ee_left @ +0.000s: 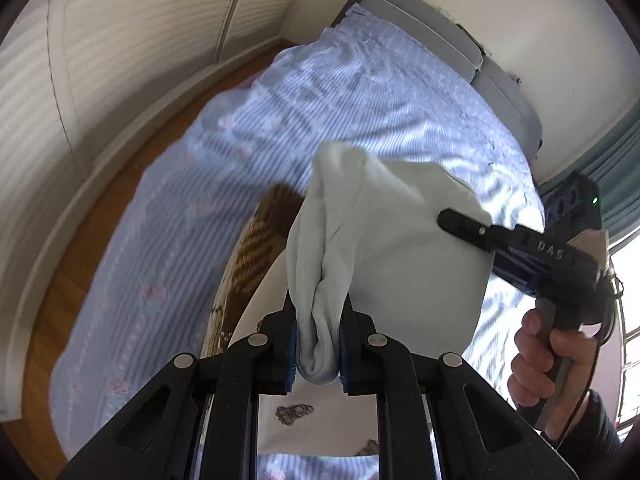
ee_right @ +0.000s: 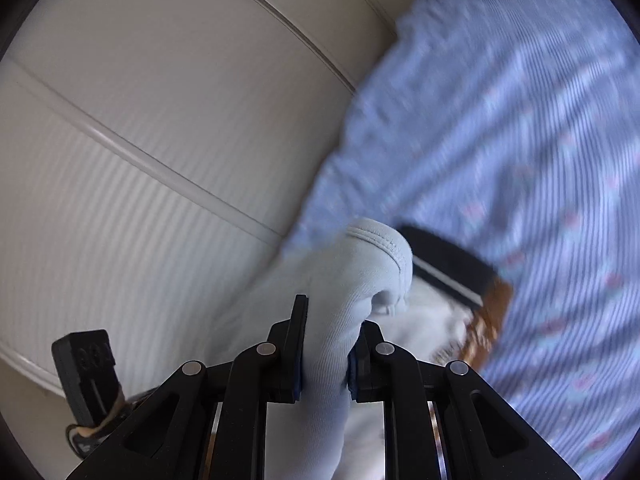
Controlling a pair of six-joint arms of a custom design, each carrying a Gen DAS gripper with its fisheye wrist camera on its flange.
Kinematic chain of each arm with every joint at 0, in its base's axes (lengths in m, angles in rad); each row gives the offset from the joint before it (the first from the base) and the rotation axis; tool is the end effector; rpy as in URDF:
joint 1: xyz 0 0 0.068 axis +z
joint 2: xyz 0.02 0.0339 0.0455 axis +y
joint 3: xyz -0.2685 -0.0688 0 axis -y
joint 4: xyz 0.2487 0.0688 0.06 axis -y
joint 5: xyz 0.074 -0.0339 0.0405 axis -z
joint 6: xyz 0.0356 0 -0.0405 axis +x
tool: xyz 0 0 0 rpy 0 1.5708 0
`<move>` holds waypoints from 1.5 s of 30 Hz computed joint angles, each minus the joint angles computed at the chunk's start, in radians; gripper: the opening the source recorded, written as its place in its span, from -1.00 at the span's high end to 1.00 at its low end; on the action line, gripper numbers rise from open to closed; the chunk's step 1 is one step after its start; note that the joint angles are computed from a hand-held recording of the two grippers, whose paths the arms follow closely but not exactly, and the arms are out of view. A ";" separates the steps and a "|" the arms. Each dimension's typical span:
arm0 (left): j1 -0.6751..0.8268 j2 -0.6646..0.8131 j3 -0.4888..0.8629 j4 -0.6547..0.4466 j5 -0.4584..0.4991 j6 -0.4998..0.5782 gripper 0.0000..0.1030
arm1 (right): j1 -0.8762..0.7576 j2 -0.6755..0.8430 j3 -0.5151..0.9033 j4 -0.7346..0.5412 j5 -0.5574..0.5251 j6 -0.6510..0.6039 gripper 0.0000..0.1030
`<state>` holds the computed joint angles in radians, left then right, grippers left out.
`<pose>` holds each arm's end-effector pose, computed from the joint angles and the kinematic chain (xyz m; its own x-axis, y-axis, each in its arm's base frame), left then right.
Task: Fold small clothes
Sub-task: 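Carry the folded shirt with both grippers and lower it onto the wicker basket stack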
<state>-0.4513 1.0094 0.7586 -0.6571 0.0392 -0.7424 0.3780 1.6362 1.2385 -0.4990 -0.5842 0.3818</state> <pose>0.1796 -0.0886 0.2508 -0.8319 -0.3475 -0.4326 -0.1424 0.8872 -0.4388 0.3225 0.1492 0.2594 -0.9078 -0.0261 -0.4187 -0.3121 0.7090 0.6324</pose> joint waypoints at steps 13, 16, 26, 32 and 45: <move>-0.074 -0.100 -0.094 0.060 -0.063 -0.062 0.48 | -0.003 -0.214 -0.327 0.141 -0.057 -0.085 0.28; -0.100 -0.115 -0.105 0.059 -0.085 -0.080 0.44 | 0.012 -0.289 -0.412 0.138 -0.056 -0.102 0.28; -0.141 -0.101 -0.122 0.088 -0.149 -0.138 0.56 | 0.066 -0.381 -0.519 0.168 -0.060 -0.063 0.34; -0.230 -0.141 -0.021 -0.054 -0.231 -0.174 0.63 | 0.070 -0.441 -0.517 0.148 -0.117 -0.044 0.82; -0.396 -0.156 -0.072 -0.107 -0.376 -0.300 0.24 | -0.002 -0.462 -0.629 0.137 -0.227 -0.031 0.72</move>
